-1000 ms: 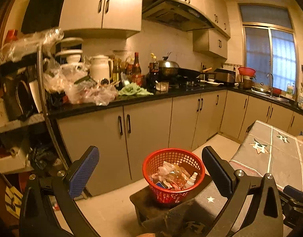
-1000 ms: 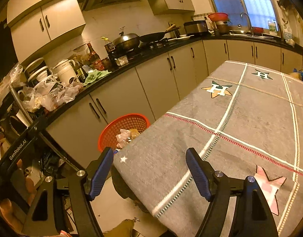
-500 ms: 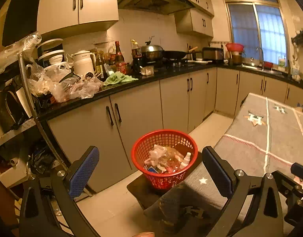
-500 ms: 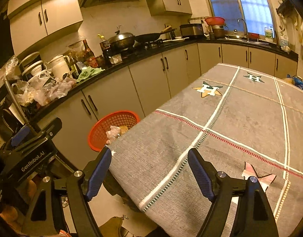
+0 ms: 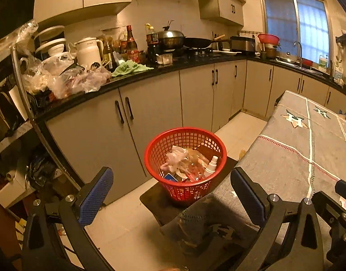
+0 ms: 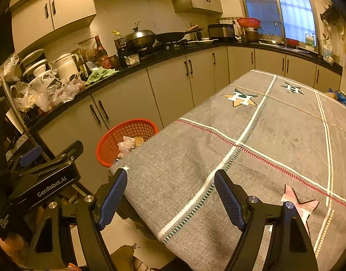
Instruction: Collect trash
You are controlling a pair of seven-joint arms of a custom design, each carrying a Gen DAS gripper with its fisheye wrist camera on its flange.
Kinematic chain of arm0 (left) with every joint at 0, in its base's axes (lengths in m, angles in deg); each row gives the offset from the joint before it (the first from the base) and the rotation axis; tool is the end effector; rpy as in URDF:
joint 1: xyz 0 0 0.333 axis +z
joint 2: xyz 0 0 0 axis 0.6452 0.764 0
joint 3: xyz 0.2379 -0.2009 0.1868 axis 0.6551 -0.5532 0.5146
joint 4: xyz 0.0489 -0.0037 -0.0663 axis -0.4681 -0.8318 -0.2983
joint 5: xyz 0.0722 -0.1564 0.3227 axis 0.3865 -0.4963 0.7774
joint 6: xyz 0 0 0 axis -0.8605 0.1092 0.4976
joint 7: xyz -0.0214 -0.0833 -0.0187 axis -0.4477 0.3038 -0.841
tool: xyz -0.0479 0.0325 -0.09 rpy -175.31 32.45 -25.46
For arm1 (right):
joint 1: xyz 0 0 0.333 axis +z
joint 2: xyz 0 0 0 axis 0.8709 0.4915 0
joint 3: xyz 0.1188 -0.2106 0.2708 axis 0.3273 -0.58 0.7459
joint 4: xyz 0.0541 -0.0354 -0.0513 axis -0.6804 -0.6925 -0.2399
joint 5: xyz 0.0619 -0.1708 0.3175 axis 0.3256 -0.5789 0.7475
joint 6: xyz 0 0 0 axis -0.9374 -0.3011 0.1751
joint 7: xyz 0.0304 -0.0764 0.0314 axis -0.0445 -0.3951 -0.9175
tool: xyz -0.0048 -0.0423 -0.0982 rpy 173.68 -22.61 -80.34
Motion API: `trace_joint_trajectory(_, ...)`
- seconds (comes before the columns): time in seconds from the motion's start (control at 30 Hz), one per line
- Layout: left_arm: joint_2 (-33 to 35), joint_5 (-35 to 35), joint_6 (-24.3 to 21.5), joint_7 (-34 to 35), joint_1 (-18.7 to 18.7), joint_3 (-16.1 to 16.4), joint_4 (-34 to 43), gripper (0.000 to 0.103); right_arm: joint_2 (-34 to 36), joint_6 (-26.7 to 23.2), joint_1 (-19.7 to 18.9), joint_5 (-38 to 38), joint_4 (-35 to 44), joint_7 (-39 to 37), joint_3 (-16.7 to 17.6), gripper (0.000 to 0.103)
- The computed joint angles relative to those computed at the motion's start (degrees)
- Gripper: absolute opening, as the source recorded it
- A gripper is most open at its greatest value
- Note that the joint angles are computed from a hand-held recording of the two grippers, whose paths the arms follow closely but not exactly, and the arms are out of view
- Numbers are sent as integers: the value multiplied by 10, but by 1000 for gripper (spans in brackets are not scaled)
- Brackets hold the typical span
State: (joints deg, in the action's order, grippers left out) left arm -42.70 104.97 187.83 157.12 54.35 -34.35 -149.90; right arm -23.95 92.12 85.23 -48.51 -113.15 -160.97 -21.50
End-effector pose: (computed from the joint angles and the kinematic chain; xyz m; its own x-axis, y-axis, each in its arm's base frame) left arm 0.5852 -0.0353 0.4308 -0.2583 -0.9627 -0.0803 -0.5298 0.2107 -0.8215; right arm 0.5492 0.2832 0.3968 -0.3016 -0.9356 -0.1833 -0.5520 0.3282 -0.7666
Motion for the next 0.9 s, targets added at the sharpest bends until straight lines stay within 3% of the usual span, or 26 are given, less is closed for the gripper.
trace_joint_trajectory(0.2,14,33,-30,-27,53,-51,18,103,10,1,2,17,10,-23,-1,84)
trace_joint_trajectory(0.53,28,30,-55,-23,100,-102,31,103,21,0,13,40,22,-50,-9,84)
trace_joint_trajectory(0.9,33,1,-66,6,118,-126,30,103,30,3,23,57,31,-73,-17,84)
